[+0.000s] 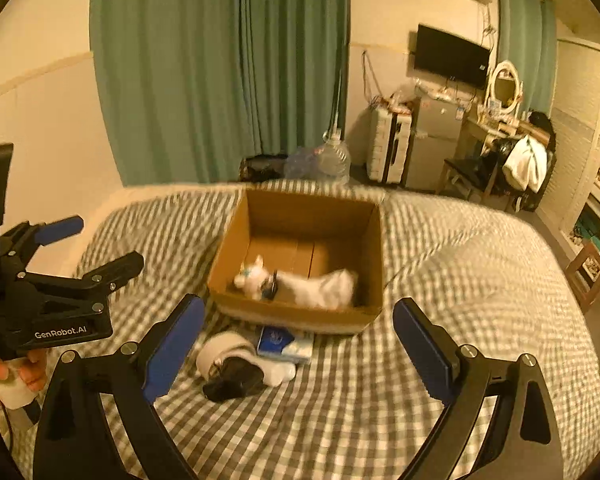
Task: Organize objects
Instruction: 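Move both tools back toward the remaining items beside the box, then grasp the tape roll with left tool while right tool grasps the black object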
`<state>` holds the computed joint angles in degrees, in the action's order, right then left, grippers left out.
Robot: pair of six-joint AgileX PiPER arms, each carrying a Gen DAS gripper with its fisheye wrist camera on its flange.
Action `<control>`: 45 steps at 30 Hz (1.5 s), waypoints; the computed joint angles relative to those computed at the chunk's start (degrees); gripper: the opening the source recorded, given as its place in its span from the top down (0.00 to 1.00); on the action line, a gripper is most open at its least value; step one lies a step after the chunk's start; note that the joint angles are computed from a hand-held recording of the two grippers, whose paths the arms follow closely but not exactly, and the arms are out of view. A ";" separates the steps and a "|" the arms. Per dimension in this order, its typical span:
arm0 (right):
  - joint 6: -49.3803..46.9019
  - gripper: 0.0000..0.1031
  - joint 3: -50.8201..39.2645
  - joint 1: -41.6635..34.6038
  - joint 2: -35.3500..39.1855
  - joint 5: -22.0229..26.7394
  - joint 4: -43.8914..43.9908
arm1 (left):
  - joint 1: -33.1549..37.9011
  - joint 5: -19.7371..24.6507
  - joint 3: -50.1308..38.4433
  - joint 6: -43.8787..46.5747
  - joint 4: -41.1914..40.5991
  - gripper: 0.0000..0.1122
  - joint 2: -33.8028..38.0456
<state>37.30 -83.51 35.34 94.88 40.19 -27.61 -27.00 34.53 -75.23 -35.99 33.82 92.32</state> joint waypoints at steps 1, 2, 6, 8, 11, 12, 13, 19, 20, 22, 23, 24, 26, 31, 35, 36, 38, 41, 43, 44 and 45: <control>0.34 0.07 1.19 -0.27 0.69 -1.30 0.17 | -0.17 -0.91 1.69 -3.61 3.17 0.08 0.75; 1.10 0.07 2.86 -0.48 1.26 -3.00 0.08 | -0.18 -1.72 3.19 -6.84 5.91 0.08 1.65; -2.82 0.07 6.79 -3.24 6.01 -9.81 7.81 | 0.25 -4.75 7.12 -17.60 14.17 0.08 6.40; -6.50 0.07 7.22 -4.60 9.46 -12.26 13.20 | 0.52 -6.81 9.07 -23.09 18.68 0.08 8.13; -10.17 0.07 7.88 -5.20 12.98 -14.36 18.18 | 0.32 -8.32 11.11 -28.46 23.87 0.08 9.57; -11.81 0.08 8.72 -5.30 13.65 -15.63 20.19 | 0.49 -9.26 11.73 -29.49 24.71 0.08 9.64; -12.46 0.08 9.25 -5.29 13.91 -16.25 21.00 | 0.75 -10.39 12.55 -30.51 25.51 0.08 9.46; -7.69 0.25 8.17 -2.46 16.18 -13.77 14.94 | 0.48 -13.14 16.97 -37.38 31.80 0.08 8.01; -6.43 0.30 7.33 -1.88 17.01 -12.70 13.28 | 0.23 -13.27 16.85 -35.76 30.60 0.08 8.35; -6.28 0.58 5.98 -1.22 18.85 -11.37 12.43 | -0.26 -13.05 16.72 -33.33 28.77 0.08 9.03; -5.74 0.66 5.61 -0.90 19.35 -10.86 11.75 | -0.31 -13.48 16.70 -32.28 28.00 0.08 9.34; -3.89 0.77 5.71 -0.46 19.55 -10.63 9.89 | -0.38 -13.83 16.73 -31.17 27.14 0.08 9.44; 1.23 0.87 7.71 -0.05 18.18 -11.93 5.59 | -0.83 -13.89 16.75 -29.66 26.24 0.08 9.45; 12.74 0.93 14.56 -1.97 11.64 -16.44 -2.76 | -1.59 -16.14 17.42 -27.94 26.31 0.08 9.31; 15.55 0.93 18.08 -4.81 7.72 -19.16 -3.54 | -2.59 -15.70 14.94 -17.53 18.58 0.08 11.36; 15.50 0.93 18.75 -5.46 7.19 -19.89 -3.14 | -2.59 -15.43 13.94 -15.09 16.35 0.08 12.08; 11.03 0.93 18.17 -6.79 7.40 -20.94 1.92 | -2.22 -14.45 11.00 -6.61 8.49 0.10 14.00; 2.39 0.93 17.90 -9.02 8.23 -22.61 11.29 | -1.56 -13.72 7.07 5.10 -2.79 0.21 16.73; -0.94 0.93 18.10 -9.65 8.43 -23.28 14.76 | -1.43 -12.89 4.63 11.28 -8.45 0.27 18.55; -2.59 0.93 18.33 -9.97 8.31 -23.75 16.53 | -1.38 -12.54 4.02 13.49 -10.38 0.37 18.93; -2.72 0.93 19.17 -10.00 7.72 -24.34 16.83 | -1.41 -12.09 3.20 15.82 -12.50 0.43 19.51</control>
<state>34.58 -64.34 25.34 102.60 15.85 -10.78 -28.40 22.43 -72.03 -20.16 21.32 111.83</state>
